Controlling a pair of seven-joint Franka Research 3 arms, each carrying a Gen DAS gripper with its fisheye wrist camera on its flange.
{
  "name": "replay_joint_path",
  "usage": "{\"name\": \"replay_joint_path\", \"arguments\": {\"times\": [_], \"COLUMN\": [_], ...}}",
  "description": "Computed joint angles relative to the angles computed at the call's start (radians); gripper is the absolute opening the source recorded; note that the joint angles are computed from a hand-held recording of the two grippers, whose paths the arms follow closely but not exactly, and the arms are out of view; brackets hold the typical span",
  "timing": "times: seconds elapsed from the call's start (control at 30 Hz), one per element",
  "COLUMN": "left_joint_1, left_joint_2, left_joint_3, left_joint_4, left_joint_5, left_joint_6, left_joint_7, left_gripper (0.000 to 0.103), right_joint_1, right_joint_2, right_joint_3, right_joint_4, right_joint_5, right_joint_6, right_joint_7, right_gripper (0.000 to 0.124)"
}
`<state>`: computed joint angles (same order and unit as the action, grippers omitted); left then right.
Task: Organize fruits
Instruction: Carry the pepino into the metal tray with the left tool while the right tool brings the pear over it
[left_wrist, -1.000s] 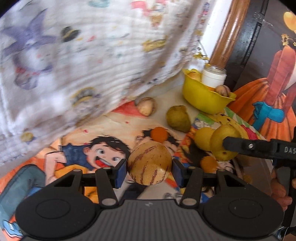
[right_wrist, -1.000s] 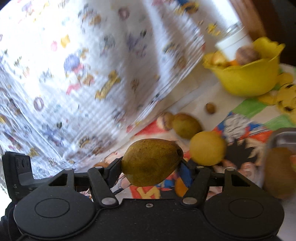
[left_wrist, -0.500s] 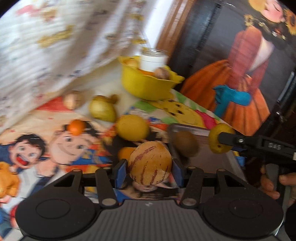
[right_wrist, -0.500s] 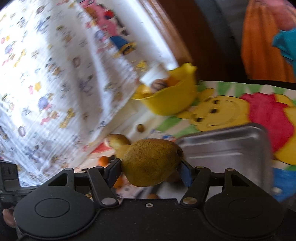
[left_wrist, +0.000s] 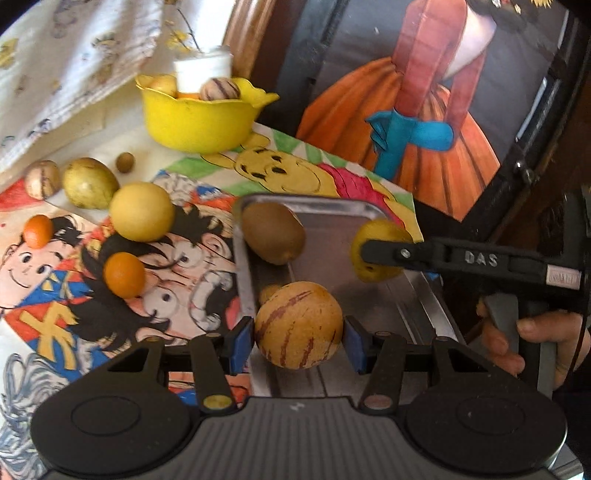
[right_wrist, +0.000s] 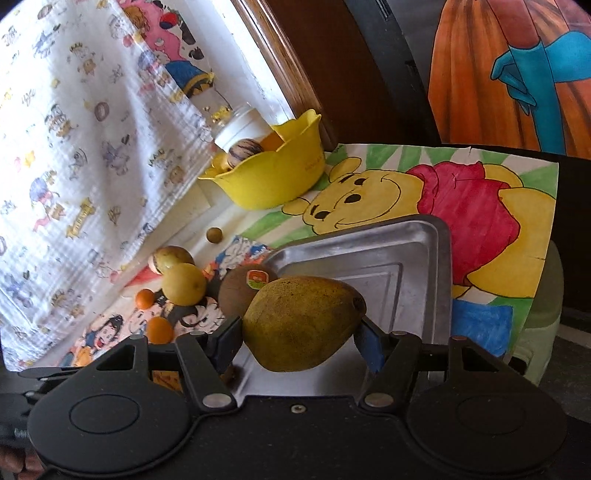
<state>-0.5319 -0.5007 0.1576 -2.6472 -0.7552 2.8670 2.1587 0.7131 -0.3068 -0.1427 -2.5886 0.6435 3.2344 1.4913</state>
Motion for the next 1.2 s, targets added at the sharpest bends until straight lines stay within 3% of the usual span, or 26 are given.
{"name": "replay_joint_path", "arguments": {"times": [0.3,0.43,0.53,0.6,1.07,1.13,1.2], "left_joint_1": [-0.018,-0.031,-0.037,-0.043,-0.026,-0.022,-0.025], "left_joint_2": [0.022,0.031,0.036,0.04,0.036,0.028,0.015], "left_joint_3": [-0.024,-0.018,-0.017,-0.014,-0.017,-0.019,-0.014], "left_joint_4": [-0.015,-0.013,-0.015,-0.013,-0.004,-0.008,-0.013], "left_joint_5": [0.013,0.026,0.041,0.049,0.039,0.03,0.015], "left_joint_6": [0.038,0.053,0.063,0.063,0.011,0.006,0.003], "left_joint_7": [0.003,-0.003,-0.007,-0.01,-0.008,-0.011,-0.005], "left_gripper": [0.056,0.056,0.056,0.056,0.058,0.06,0.063], "right_joint_1": [-0.042,-0.165,-0.218,-0.185,-0.245,-0.212,-0.237], "right_joint_2": [0.095,0.111,0.109,0.108,0.056,0.042,0.027], "right_joint_3": [0.026,0.138,0.182,0.153,0.207,0.181,0.205], "right_joint_4": [0.094,0.102,0.095,0.095,0.056,0.047,0.036], "right_joint_5": [0.028,-0.015,-0.049,-0.014,-0.062,-0.039,-0.057], "right_joint_6": [-0.04,-0.054,-0.069,-0.065,-0.097,-0.09,-0.09], "right_joint_7": [-0.054,-0.027,0.002,-0.026,0.038,0.029,0.054], "right_gripper": [0.067,0.067,0.068,0.068,0.07,0.069,0.071]}}
